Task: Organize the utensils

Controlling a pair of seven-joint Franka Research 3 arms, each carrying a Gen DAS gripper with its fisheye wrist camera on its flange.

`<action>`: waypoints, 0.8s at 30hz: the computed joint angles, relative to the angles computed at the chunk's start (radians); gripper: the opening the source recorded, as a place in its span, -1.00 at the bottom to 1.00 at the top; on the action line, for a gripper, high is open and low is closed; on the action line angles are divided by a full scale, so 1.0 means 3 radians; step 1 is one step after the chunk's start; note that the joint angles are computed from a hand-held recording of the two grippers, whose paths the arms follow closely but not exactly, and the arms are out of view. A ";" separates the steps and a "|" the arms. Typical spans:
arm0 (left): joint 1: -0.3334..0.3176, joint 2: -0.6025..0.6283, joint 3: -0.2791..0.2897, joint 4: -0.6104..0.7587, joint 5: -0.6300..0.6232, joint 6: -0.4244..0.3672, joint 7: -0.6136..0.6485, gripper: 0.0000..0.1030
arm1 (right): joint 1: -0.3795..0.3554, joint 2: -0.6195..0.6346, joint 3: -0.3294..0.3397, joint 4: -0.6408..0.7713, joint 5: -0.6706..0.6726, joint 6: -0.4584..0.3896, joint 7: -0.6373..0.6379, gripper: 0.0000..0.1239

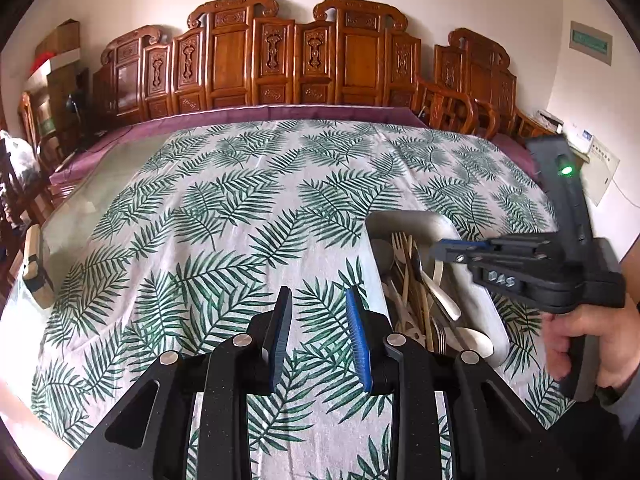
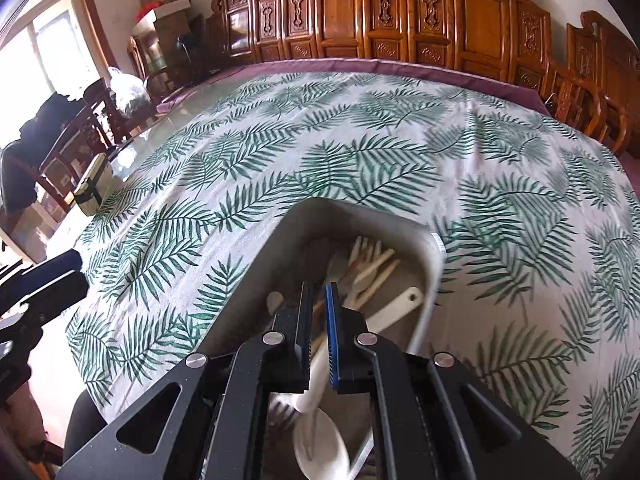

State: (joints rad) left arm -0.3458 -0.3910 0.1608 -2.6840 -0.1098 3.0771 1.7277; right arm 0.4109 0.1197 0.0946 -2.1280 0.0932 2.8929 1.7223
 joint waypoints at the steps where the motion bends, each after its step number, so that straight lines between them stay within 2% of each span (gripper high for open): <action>1: 0.0032 0.0014 -0.0047 0.0007 0.0024 -0.0003 -0.0019 -0.49 | -0.0011 -0.0048 -0.0006 -0.0056 0.0009 0.0027 -0.0011 -0.87; 5: 0.0123 0.0057 -0.0200 0.0036 0.0104 0.0000 -0.0120 -0.48 | -0.0072 -0.0238 -0.0012 -0.0267 0.0046 0.0123 -0.0048 -0.87; 8: 0.0150 0.0105 -0.0283 0.0076 0.0149 0.0007 -0.0214 -0.46 | -0.0141 -0.0422 -0.0033 -0.0469 -0.0107 0.0187 0.0073 -0.87; 9: 0.0167 0.0121 -0.0319 0.0088 0.0172 0.0012 -0.0251 -0.46 | -0.0169 -0.0475 -0.0028 -0.0528 -0.0098 0.0202 0.0060 -0.81; 10: 0.0169 0.0140 -0.0349 0.0104 0.0186 0.0014 -0.0290 -0.44 | -0.0201 -0.0521 -0.0022 -0.0578 -0.0118 0.0212 0.0075 -0.69; 13: 0.0111 0.0161 -0.0363 0.0112 0.0190 0.0061 -0.0352 -0.17 | -0.0371 -0.0687 0.0034 -0.0760 -0.0489 0.0274 0.0403 -0.50; 14: 0.0119 0.0167 -0.0395 0.0117 0.0213 0.0067 -0.0390 -0.13 | -0.0424 -0.0752 0.0049 -0.0829 -0.0544 0.0292 0.0463 -0.44; 16: 0.0132 0.0176 -0.0448 0.0133 0.0262 0.0053 -0.0459 -0.07 | -0.0545 -0.0869 0.0101 -0.0945 -0.0645 0.0316 0.0571 -0.19; 17: 0.0172 0.0176 -0.0516 0.0139 0.0304 0.0043 -0.0521 0.17 | -0.0622 -0.0914 0.0150 -0.0985 -0.0734 0.0321 0.0650 0.00; 18: 0.0201 0.0169 -0.0571 0.0132 0.0347 0.0064 -0.0577 0.29 | -0.0742 -0.0988 0.0225 -0.1050 -0.0893 0.0332 0.0787 0.17; 19: 0.0219 0.0162 -0.0602 0.0129 0.0385 0.0081 -0.0623 0.51 | -0.0847 -0.1067 0.0288 -0.1116 -0.1015 0.0339 0.0889 0.25; 20: 0.0211 0.0145 -0.0622 0.0118 0.0413 0.0101 -0.0665 0.63 | -0.0910 -0.1141 0.0319 -0.1174 -0.1062 0.0340 0.0932 0.37; 21: 0.0171 0.0129 -0.0616 0.0112 0.0430 0.0097 -0.0690 0.64 | -0.0942 -0.1201 0.0328 -0.1227 -0.1061 0.0355 0.0937 0.49; 23: 0.0094 0.0106 -0.0597 0.0120 0.0456 0.0033 -0.0721 0.65 | -0.1000 -0.1351 0.0345 -0.1345 -0.1020 0.0365 0.0936 0.59; 24: 0.0125 0.0094 -0.0654 0.0126 0.0496 -0.0009 -0.0767 0.65 | -0.0984 -0.1424 0.0324 -0.1400 -0.0949 0.0355 0.0892 0.62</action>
State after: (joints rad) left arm -0.3084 -0.3628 -0.0354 -2.6462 0.0391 3.0744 1.4975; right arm 0.1158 -0.3074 0.1918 -2.5481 -0.1914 2.9995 1.9899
